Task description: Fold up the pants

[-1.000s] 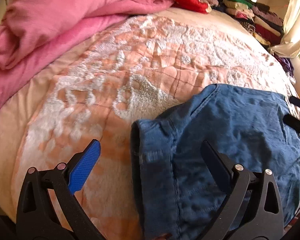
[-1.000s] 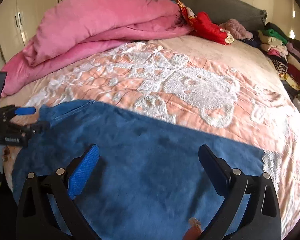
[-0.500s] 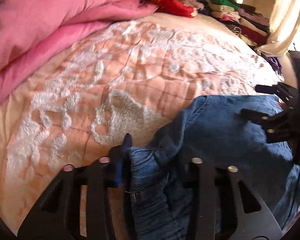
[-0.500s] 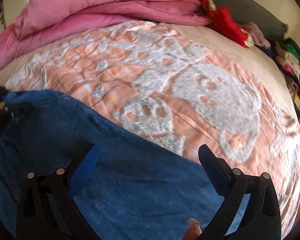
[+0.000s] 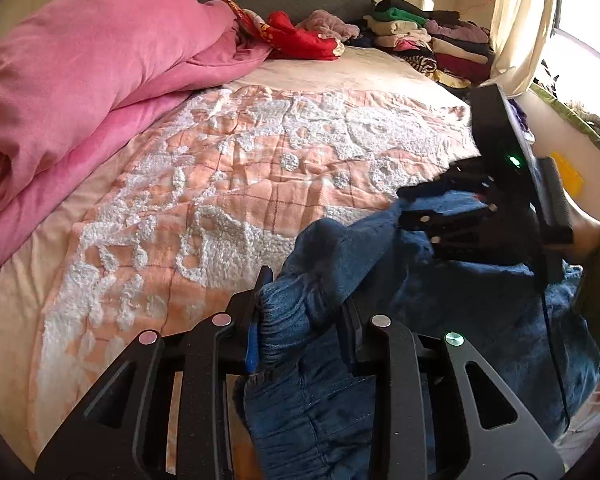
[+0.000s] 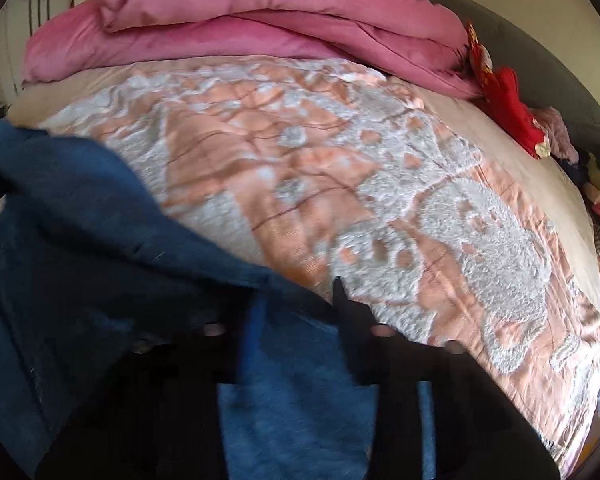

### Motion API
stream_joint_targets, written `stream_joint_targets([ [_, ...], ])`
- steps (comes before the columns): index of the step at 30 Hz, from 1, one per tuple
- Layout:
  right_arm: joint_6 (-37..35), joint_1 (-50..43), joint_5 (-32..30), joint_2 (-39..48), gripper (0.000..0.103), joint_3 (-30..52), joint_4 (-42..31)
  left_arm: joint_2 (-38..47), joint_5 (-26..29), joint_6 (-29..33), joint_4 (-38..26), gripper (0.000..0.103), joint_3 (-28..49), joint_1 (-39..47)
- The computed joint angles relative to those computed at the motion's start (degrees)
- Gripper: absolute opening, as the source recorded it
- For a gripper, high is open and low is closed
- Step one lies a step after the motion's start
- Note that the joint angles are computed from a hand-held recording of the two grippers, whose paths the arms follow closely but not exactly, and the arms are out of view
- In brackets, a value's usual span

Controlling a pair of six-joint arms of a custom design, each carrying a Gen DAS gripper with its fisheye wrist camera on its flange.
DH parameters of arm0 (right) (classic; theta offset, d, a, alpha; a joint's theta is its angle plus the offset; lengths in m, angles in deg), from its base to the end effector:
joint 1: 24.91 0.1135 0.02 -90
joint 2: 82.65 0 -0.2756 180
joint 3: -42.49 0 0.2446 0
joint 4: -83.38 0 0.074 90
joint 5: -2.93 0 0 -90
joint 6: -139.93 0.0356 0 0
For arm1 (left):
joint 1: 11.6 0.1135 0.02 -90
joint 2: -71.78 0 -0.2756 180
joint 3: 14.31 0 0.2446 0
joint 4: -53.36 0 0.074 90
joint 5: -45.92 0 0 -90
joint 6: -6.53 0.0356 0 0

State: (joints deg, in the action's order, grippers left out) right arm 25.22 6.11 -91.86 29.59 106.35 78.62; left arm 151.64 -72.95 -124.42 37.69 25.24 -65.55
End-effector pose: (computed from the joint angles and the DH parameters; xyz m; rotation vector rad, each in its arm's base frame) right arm 0.3005 0.1842 0.0982 -1.1991 2.1936 0.1502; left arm 0.1415 -0.1652 0.1394 0.0832 2.3851 -0.1221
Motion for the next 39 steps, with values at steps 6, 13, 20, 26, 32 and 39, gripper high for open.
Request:
stream_joint_targets([
  [6, 3.56, -0.27, -2.44, -8.61, 0.006, -9.69, 5.13, -4.03, -0.57, -1.41, -1.50, 0.022, -1.76, -0.08],
  [13, 9.37, -4.03, -9.90, -28.26, 0.006, -23.49, 4.75, -9.49, -5.03, -6.82, -7.31, 0.023, -2.42, -7.37],
  [20, 14.82, -3.16, -14.75, -56.80, 0.006, -34.80, -9.98, -11.13, -13.29, -18.44, -17.95, 0.023, -0.29, -22.26],
  [26, 27.66, 15.52, -5.03, -84.28, 0.006, -40.01, -30.69, -8.28, -15.31, -31.21, -25.54, 0.025, 0.70, -32.16],
  [32, 48.22, 46.10, 16.03, -84.04, 0.006, -44.17, -30.22, -4.91, -13.43, -42.54, -28.34, 0.027, -0.30, -39.06],
  [39, 58.62, 59.26, 23.34, -71.77, 0.006, -45.91, -22.22, -0.64, -9.63, -52.06, -30.63, 0.035, -0.60, -44.14],
])
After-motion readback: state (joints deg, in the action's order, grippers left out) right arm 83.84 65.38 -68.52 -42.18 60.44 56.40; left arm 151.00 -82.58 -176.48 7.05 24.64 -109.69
